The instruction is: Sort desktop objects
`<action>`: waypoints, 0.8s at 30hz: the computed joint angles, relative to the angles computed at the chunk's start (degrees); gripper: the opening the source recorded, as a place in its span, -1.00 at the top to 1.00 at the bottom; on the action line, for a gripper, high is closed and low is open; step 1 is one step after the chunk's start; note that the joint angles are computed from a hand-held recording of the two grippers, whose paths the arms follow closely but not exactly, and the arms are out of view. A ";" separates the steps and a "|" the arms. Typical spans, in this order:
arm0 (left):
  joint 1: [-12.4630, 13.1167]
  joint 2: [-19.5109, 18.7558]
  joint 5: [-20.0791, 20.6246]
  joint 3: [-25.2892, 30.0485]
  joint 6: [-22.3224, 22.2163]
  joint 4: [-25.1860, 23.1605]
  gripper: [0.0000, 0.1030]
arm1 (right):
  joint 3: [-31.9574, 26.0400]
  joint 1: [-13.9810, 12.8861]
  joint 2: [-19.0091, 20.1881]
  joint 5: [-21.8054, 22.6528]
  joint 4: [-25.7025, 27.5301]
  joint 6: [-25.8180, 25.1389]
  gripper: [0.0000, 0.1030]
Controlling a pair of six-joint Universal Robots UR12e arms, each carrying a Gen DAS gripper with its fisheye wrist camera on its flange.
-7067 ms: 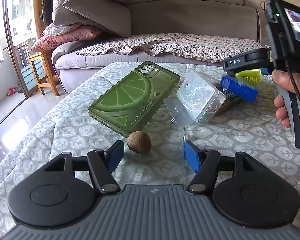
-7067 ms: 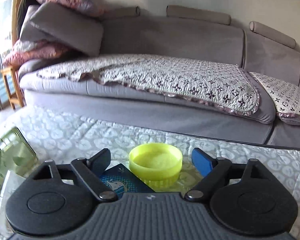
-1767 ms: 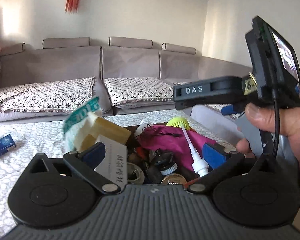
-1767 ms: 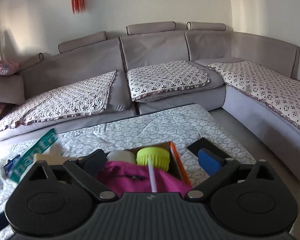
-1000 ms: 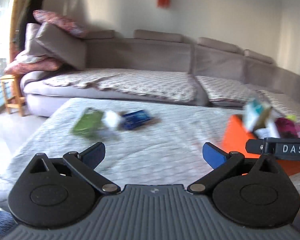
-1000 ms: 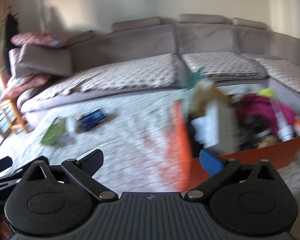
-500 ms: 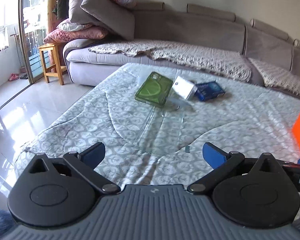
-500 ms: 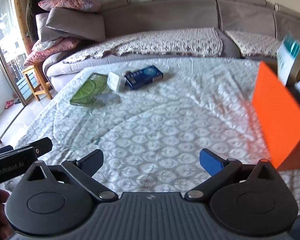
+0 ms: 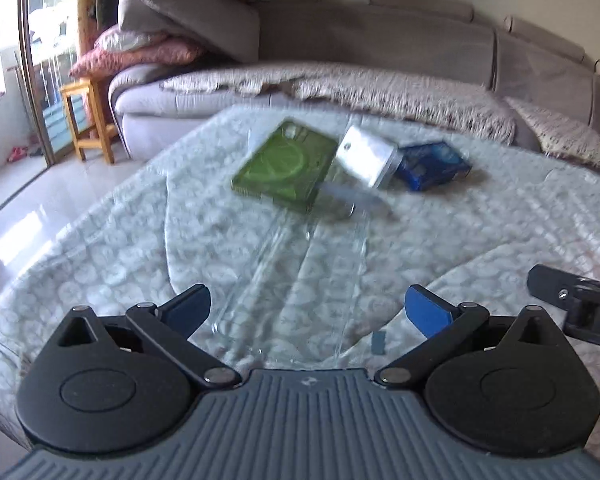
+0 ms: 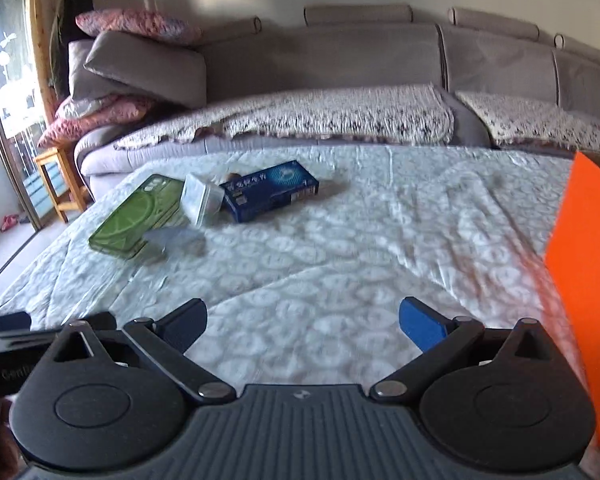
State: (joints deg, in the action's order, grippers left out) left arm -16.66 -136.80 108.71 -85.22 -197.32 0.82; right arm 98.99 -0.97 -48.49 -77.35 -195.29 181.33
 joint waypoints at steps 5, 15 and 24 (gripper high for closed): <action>-0.53 -0.21 2.43 -0.39 2.21 1.05 -1.00 | -0.58 -0.03 0.92 0.72 0.43 -4.68 -1.00; -0.84 -0.94 3.40 0.63 2.73 0.72 -1.00 | -0.50 0.00 0.72 1.94 1.06 -4.27 -1.00; -0.83 -2.08 2.91 0.73 6.75 5.52 -1.00 | -0.92 -0.09 2.20 -3.87 -3.76 -3.18 -1.00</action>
State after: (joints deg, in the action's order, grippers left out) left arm -17.49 -138.88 111.62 -84.49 -190.57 6.34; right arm 98.07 -1.05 -46.29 -81.22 -199.05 178.15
